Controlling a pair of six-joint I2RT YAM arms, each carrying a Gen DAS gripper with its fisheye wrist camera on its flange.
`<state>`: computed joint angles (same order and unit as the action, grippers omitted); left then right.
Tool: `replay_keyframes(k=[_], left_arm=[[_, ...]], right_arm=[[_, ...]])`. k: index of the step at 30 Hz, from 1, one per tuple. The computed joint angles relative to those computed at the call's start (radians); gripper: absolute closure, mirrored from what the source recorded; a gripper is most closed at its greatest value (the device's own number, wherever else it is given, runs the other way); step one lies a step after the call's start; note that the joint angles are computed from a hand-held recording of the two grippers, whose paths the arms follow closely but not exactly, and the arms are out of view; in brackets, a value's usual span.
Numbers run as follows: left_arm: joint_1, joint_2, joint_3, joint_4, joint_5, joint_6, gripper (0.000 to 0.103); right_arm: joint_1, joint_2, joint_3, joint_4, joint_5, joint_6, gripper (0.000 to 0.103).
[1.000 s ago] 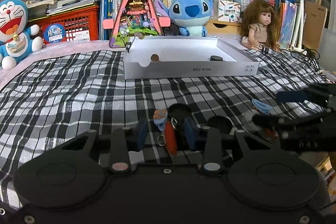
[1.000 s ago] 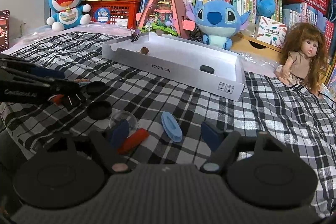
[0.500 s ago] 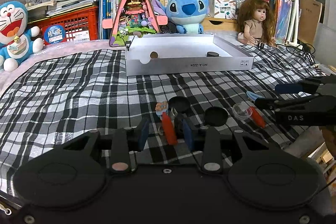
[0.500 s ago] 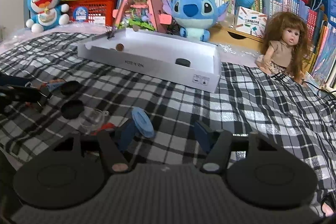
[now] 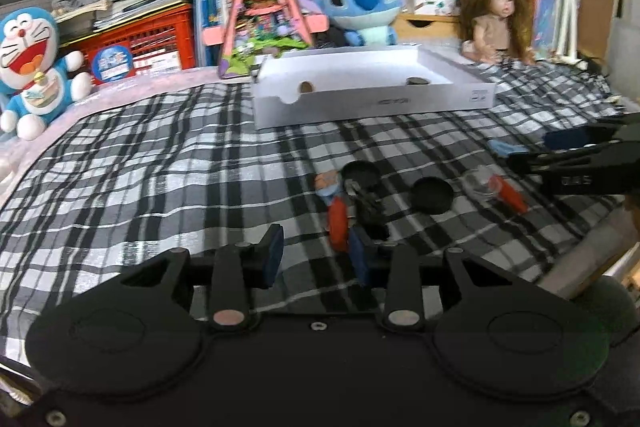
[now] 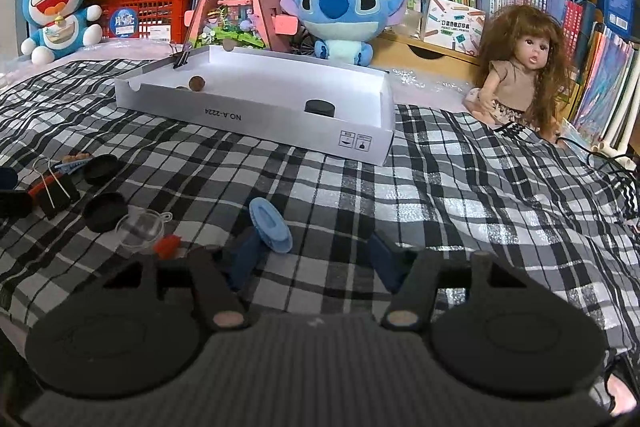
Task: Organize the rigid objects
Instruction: 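Move the left tool to the red stick while the right tool approaches the blue oval piece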
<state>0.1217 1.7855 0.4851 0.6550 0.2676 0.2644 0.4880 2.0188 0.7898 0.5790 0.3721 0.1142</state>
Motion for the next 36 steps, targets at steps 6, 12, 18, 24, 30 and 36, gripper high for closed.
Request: replay_keyframes(k=[6,12,18,24,30,36], left_arm=[[0.009,0.040,0.053,-0.010,-0.069,-0.018,0.069],[-0.002,0.089,0.131,-0.033,-0.131,-0.066,0.069],[0.005,0.064,0.105,-0.028,-0.069,-0.081,0.063],[-0.027,0.073,0.081,0.039,-0.086,-0.029,0.055],[-0.047,0.084,0.081,0.057,-0.092,-0.057,0.051],[-0.073,0.121,0.083,0.095,-0.130,-0.107,0.051]], right_arm=[[0.003,0.000,0.001,-0.002,0.001,0.002,0.031],[0.004,0.001,0.009,-0.010,-0.005,0.024,0.031],[-0.006,-0.015,0.012,-0.036,-0.037,0.072,0.031],[-0.005,-0.025,0.025,-0.070,-0.079,0.132,0.031],[0.009,-0.012,0.061,-0.115,-0.054,0.230,0.031],[0.038,0.024,0.127,-0.176,0.026,0.396,0.031]])
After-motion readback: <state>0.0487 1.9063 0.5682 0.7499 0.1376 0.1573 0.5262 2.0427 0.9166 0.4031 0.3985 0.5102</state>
